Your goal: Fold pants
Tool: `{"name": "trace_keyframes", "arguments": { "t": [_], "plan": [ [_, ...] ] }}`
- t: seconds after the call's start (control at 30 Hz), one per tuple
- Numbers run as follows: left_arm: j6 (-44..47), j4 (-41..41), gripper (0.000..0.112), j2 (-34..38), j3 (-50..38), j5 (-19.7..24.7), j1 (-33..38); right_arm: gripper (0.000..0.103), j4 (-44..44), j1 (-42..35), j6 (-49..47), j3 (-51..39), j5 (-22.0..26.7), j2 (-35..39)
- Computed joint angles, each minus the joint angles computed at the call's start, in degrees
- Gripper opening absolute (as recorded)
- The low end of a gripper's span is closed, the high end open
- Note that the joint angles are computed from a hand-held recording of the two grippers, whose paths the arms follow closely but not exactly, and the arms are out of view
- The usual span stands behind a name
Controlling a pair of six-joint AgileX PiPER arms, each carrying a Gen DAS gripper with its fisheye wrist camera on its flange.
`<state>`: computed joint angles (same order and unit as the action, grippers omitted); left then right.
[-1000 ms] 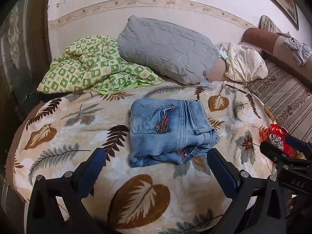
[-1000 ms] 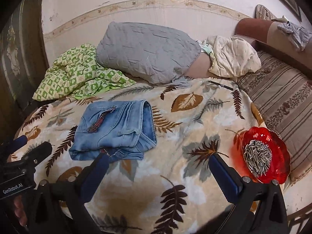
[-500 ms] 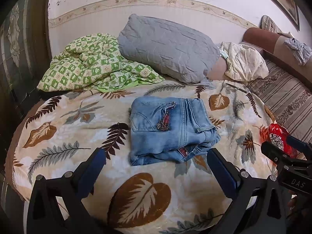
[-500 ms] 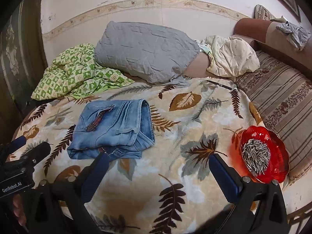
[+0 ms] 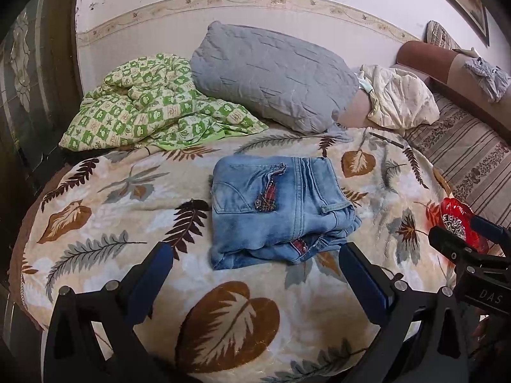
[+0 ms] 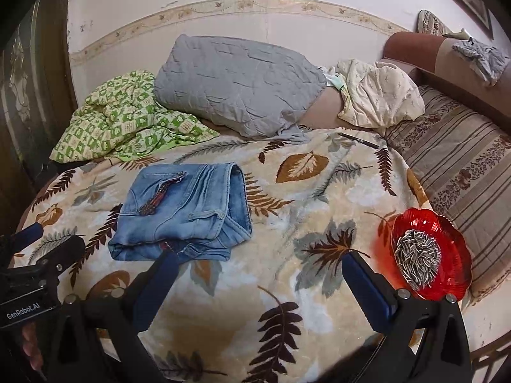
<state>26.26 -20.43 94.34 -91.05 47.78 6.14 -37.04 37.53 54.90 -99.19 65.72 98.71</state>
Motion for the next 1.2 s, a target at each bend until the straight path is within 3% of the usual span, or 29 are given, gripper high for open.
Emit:
{"name": "trace_keyframes", "arguments": {
  "t": [1.2],
  "plan": [
    [0.0, 0.4, 0.103, 0.3, -0.4, 0.3, -0.1, 0.103, 0.4, -0.5, -0.8, -0.1, -0.5, 0.3]
  ]
}}
